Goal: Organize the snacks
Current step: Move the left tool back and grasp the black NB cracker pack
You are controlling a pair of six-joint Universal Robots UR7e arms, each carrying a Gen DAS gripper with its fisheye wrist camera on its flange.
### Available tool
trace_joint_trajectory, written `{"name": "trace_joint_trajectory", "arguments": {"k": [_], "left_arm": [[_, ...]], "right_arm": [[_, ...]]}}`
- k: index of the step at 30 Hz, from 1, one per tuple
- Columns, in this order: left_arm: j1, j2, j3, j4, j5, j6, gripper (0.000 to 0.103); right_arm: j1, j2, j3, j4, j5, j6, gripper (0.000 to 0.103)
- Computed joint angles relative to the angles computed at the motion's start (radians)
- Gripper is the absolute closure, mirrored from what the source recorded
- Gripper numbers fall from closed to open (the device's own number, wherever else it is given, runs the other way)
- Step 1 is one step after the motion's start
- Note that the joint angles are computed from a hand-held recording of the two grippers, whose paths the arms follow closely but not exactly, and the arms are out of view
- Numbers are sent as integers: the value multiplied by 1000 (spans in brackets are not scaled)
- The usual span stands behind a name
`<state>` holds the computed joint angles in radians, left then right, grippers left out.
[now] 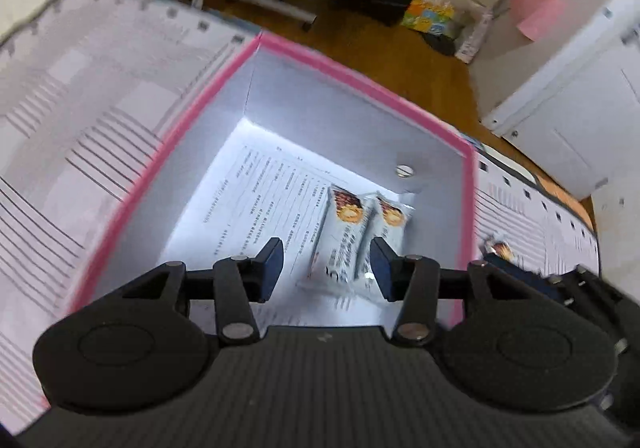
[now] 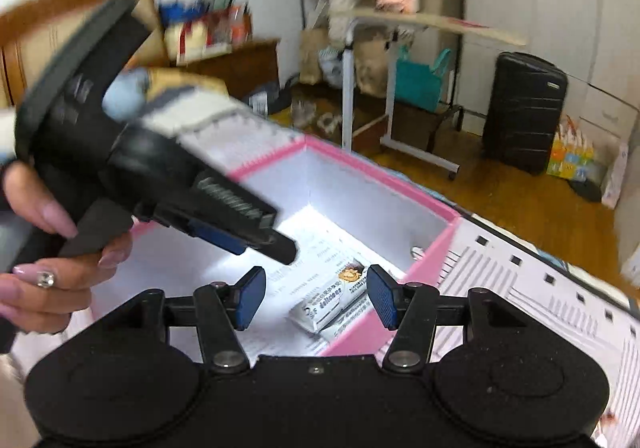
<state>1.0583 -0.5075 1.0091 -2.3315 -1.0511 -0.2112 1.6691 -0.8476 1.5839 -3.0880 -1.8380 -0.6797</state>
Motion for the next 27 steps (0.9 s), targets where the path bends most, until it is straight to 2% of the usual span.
{"name": "trace_joint_trajectory", "arguments": {"k": [3, 7, 11, 14, 21, 26, 27], "left_arm": [[-40, -70, 92, -22, 23, 68, 56], [-106, -154, 222, -77, 55, 161, 56], [-149, -199, 300, -128, 1, 189, 56], [-179, -200, 331, -150, -37, 193, 56], [-214, -209, 454, -186, -100, 245, 58], [-206, -178, 504, -207, -127, 235, 58], [-203, -166, 505, -210, -138, 222, 59]], "right_arm": [[-5, -107, 113, -43, 35, 51, 42], [-5, -238, 239, -41, 15, 128, 42], [-8, -344, 334, -8, -5, 167, 42], [-10, -389, 374, 5, -35, 181, 42], [-58, -500, 512, 0, -71, 307, 35], [-127, -500, 585, -41, -92, 396, 35], [-132, -479, 599, -79, -132, 405, 34]]}}
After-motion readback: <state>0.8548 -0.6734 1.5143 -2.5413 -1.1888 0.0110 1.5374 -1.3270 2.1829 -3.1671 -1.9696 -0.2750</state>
